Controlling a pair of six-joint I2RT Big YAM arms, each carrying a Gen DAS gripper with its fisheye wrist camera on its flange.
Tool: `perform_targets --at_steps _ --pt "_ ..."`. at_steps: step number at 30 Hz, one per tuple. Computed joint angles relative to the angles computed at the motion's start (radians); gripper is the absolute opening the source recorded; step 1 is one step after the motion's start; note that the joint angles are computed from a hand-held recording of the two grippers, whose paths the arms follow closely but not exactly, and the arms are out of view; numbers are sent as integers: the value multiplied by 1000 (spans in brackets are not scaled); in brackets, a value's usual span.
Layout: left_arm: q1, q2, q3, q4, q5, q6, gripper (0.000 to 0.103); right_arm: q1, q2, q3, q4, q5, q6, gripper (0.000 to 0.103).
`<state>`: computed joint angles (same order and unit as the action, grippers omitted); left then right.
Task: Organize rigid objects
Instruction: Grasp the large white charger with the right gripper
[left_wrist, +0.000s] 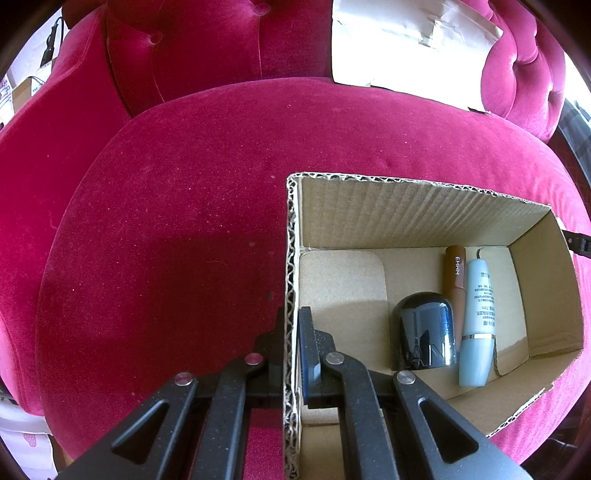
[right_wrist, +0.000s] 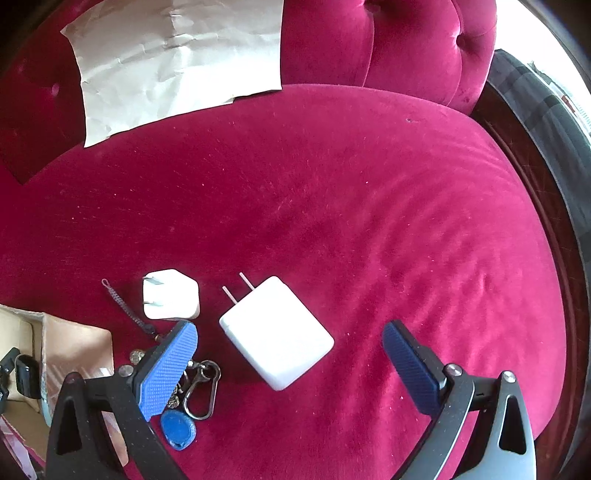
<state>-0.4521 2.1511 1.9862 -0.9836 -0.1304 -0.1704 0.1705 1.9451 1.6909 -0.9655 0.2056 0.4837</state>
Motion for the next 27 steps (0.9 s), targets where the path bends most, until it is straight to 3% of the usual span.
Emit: perform_targets --at_steps 8,11,16,27 --pt "0 0 0 0 0 0 5 -18 26 15 22 -41 13 102" --pt "0 0 0 0 0 1 5 -21 31 19 21 -45 12 97" --pt "0 0 1 -1 0 0 5 -23 44 37 4 -50 -4 65" --pt "-1 0 3 -3 -1 0 5 0 51 50 -6 -22 1 65"
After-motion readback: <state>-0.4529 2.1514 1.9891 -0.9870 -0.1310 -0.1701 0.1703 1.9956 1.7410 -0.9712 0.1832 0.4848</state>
